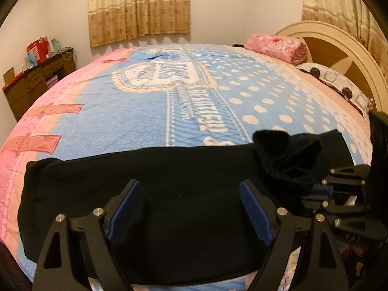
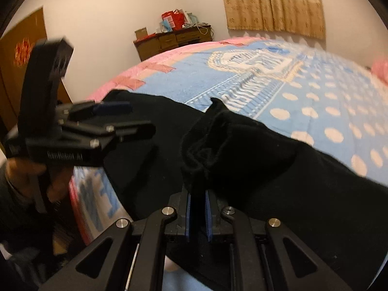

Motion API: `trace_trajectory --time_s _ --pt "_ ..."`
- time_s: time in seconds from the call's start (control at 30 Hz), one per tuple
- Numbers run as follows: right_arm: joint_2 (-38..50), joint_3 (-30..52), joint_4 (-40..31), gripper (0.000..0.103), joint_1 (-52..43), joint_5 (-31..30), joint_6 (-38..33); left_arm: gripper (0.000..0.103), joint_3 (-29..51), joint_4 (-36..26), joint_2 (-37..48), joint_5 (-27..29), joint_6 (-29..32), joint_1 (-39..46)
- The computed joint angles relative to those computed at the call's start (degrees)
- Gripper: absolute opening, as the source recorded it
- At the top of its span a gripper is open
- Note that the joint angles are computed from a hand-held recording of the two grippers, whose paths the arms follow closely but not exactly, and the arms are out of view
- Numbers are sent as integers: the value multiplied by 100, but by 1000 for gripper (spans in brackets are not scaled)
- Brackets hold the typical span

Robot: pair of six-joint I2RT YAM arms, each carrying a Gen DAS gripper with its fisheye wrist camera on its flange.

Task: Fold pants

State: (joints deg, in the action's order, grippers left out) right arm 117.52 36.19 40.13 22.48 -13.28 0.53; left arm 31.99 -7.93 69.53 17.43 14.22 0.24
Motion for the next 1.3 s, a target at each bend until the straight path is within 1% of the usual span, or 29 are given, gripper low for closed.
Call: trace_trajectory --time_s 0.03,0.07,0.1,0.13,0.17,0.2,0.23,0.3,0.37,0.43,0.5,0.57,0.6,0.63,0.7,0.77,0.83,0.9,0.97,1.03,1.13,1.2,1.27,1.3 --pt "-16 19 -60 13 51 81 -77 86 17 7 5 31 -22 60" --pt "-32 65 -184 13 151 284 -205 86 34 -1 3 71 -32 121" --pt "-71 99 -291 15 266 515 -310 86 46 -4 2 76 -43 140" --pt "-120 138 -402 24 341 609 -385 86 67 -1 5 83 -57 179" --pt "-172 121 -437 31 384 568 -449 86 93 -9 9 101 -67 223" --pt "-219 73 -410 40 403 433 -503 86 97 -23 -2 127 -63 267" --pt "-269 -4 -376 45 415 228 -569 86 126 -48 -2 152 -71 313" --pt "-349 -268 -127 46 377 77 -603 86 150 -70 -53 205 -64 410" --pt "-387 -439 67 46 137 -204 -434 86 172 -85 -93 257 -53 523" --pt "-462 -652 424 46 -248 -547 -172 86 241 -113 -69 303 -53 621" --pt "-548 -810 835 46 -558 -615 122 86 291 -109 -41 301 -75 708" --pt "-537 -791 1045 46 -840 -841 438 86 311 -116 -24 337 -122 770" --pt "-498 -720 1071 46 -953 -921 591 86 336 -144 6 385 -137 810" --pt "-419 -515 888 46 -1024 -951 659 86 379 -189 72 445 -170 833" --pt "-219 -216 788 46 -1067 -845 828 86 428 -308 178 602 -344 790" --pt "-11 173 458 46 -1180 -1122 1007 86 336 -461 87 682 -362 553" --pt "-14 194 501 46 -1285 -1214 1152 86 -14 -409 -371 623 -335 183" --pt "-132 -71 764 46 -1441 -1252 1225 86 -209 -485 -633 605 -313 -213" --pt "-213 -359 922 46 -1714 -1406 1131 86 -275 -616 -629 578 -321 -724" --pt "-311 -772 1167 46 -1940 -1357 1016 86 -318 -483 -450 380 -477 -1206" --pt "-336 -1389 1568 46 -2545 -1593 791 85 -223 -234 -8 115 -687 -1573" --pt "-317 -1731 1770 46 -2927 -1697 589 82 -71 -127 360 46 -795 -1701" --pt "-193 -1907 1934 46 -3294 -1854 448 68 -3 -39 536 -20 -925 -1742" --pt "-91 -1977 2095 46 -3475 -1993 431 63 19 21 564 -141 -1002 -1792"
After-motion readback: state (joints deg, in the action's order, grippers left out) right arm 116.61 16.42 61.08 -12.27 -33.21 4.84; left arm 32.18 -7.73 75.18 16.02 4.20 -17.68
